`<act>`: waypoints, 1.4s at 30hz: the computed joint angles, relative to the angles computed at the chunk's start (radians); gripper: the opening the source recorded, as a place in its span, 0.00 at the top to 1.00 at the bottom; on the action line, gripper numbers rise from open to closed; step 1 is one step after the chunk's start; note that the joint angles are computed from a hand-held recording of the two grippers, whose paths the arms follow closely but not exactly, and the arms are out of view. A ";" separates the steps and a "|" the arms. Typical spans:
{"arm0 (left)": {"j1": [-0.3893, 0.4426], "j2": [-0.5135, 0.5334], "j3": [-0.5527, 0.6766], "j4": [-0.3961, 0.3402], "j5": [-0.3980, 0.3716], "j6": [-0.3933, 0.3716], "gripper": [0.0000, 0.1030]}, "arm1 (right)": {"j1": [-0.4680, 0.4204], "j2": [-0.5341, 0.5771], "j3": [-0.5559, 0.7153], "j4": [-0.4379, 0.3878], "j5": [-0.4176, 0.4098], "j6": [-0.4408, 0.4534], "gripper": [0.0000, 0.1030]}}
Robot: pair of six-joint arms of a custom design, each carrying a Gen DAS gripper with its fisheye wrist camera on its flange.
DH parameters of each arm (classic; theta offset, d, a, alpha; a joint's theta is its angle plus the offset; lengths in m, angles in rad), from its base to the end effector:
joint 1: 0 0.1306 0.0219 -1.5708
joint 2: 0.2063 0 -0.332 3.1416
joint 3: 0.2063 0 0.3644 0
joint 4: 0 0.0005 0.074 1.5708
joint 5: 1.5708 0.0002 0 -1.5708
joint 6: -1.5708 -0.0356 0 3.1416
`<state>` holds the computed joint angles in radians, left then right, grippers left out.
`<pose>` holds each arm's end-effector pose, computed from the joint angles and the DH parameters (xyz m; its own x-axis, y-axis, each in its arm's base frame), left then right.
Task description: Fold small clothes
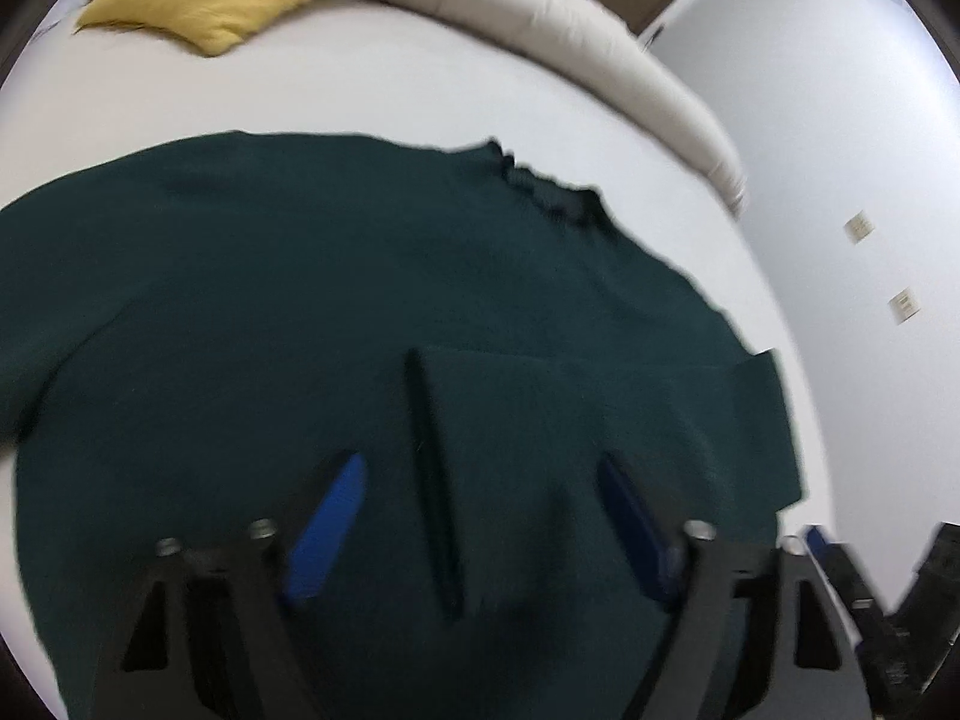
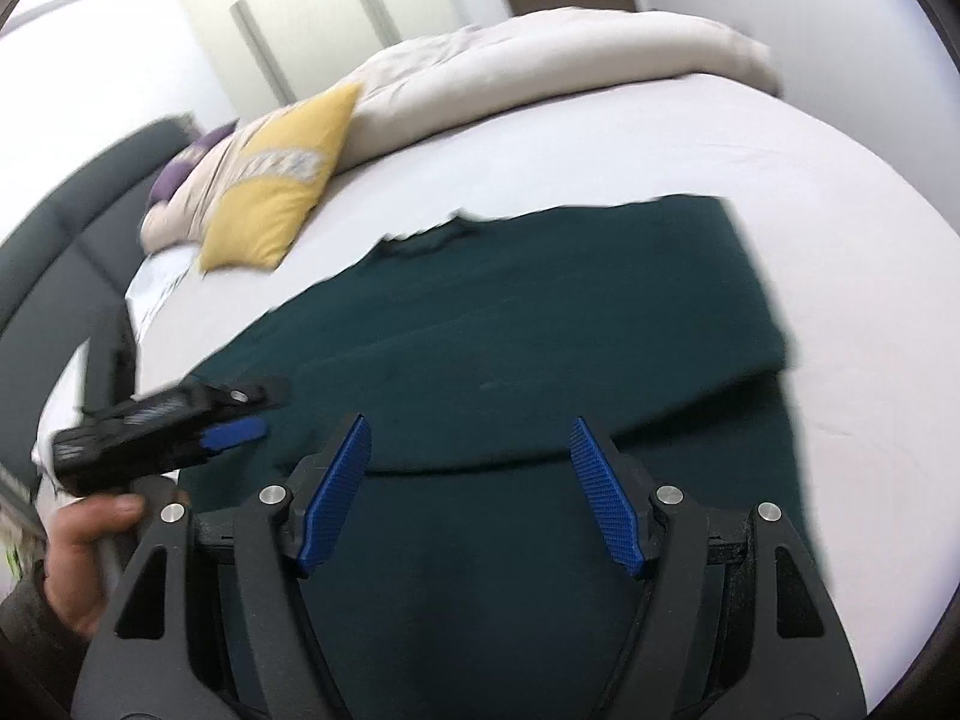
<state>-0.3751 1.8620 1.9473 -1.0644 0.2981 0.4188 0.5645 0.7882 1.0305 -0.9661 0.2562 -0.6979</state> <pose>0.5575 -0.2313 0.3636 -0.9100 -0.0595 -0.4104 0.1452 0.8814 -0.4495 0.2382 0.1395 0.4244 -0.6582 0.3190 -0.6819 0.0859 0.9317 0.3529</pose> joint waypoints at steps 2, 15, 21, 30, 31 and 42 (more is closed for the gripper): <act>-0.015 0.028 0.042 -0.013 -0.051 -0.020 0.39 | -0.078 -0.047 -0.011 -0.026 -0.027 0.009 0.34; 0.005 -0.022 0.045 0.184 -0.091 -0.084 0.88 | -0.572 0.165 0.077 0.063 -0.306 0.137 0.35; 0.062 0.061 0.038 0.133 -0.093 -0.055 0.88 | -0.673 0.347 0.169 0.087 -0.355 0.137 0.35; 0.065 0.054 0.009 0.171 -0.061 -0.067 0.89 | -0.702 0.517 0.279 0.044 -0.369 0.282 0.92; 0.064 0.046 0.004 0.174 -0.058 -0.064 0.90 | -0.707 0.520 0.287 0.038 -0.365 0.287 0.94; 0.055 0.069 0.023 0.181 -0.055 -0.075 0.88 | -0.726 0.561 0.294 0.092 -0.374 0.246 0.96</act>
<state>-0.3204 1.9309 1.9700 -0.8833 0.2428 0.3439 -0.1617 1.3491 1.3242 -0.8741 -0.1181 -0.4523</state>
